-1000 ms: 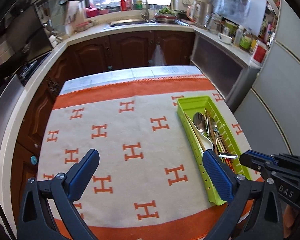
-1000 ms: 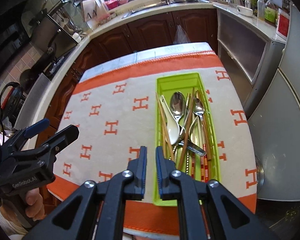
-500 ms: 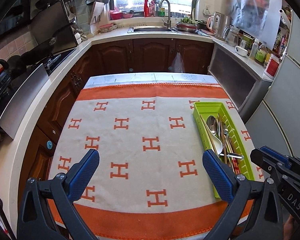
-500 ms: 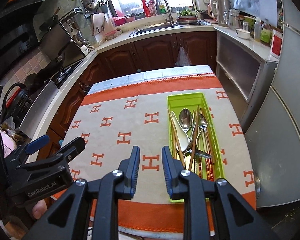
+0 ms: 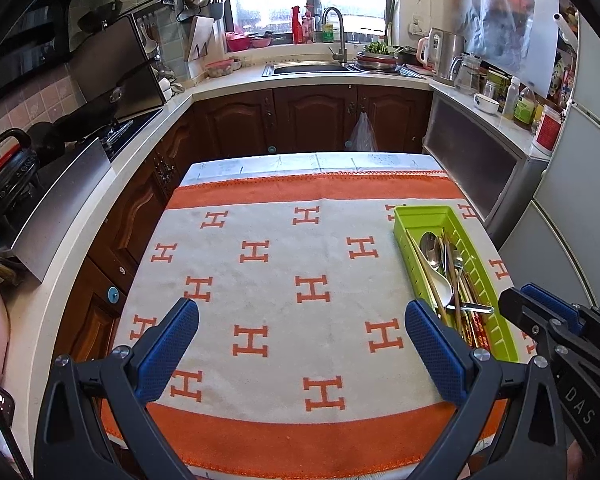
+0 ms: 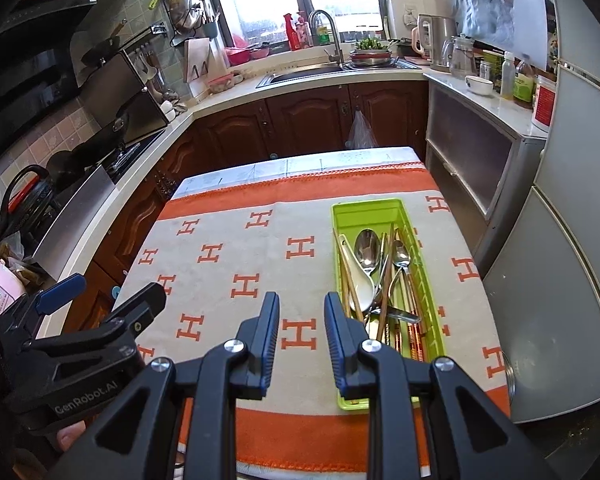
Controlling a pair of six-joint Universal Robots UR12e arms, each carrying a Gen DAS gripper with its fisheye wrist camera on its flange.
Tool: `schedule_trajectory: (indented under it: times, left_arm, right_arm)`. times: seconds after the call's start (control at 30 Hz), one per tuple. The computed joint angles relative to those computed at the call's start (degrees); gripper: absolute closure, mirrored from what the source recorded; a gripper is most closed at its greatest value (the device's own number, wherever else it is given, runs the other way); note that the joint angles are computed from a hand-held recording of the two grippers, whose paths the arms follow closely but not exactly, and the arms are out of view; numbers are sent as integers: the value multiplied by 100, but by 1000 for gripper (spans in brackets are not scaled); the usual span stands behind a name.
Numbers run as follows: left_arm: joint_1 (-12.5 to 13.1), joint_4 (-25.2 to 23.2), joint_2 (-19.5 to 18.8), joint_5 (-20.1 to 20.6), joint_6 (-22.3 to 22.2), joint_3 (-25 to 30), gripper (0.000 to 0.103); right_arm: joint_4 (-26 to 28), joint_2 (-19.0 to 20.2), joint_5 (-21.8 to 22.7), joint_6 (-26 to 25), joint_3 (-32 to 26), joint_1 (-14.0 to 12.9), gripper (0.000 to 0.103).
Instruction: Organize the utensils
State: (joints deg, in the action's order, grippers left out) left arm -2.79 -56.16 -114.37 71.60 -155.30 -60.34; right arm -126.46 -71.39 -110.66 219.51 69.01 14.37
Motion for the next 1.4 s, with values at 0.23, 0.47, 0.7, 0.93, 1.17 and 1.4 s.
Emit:
schedule_trajectory:
  times: [0.23,0.47,0.7,0.93,1.17,1.4]
  left_arm:
    - [-2,19,11,-1,6,-27,1]
    - [3,-36,6,-33,75,-7,1]
    - [0,-64,-7,-35,99,6,1]
    - [-4,-85,-35,-46,105,37,1]
    - [-8,-94,-34,-36,108,34,1]
    - [-10,-89,-24,-32,89,24,1]
  right_arm:
    - [7,13,54,32,-6,-3,80]
    - [19,36,58,34,-20,2,80]
    - [35,49,35,55,-29,6,79]
    - [11,54,32,77,-5,-10,79]
    - [10,53,30,84,3,-15,79]
    - [5,48,29,93,14,-17,79]
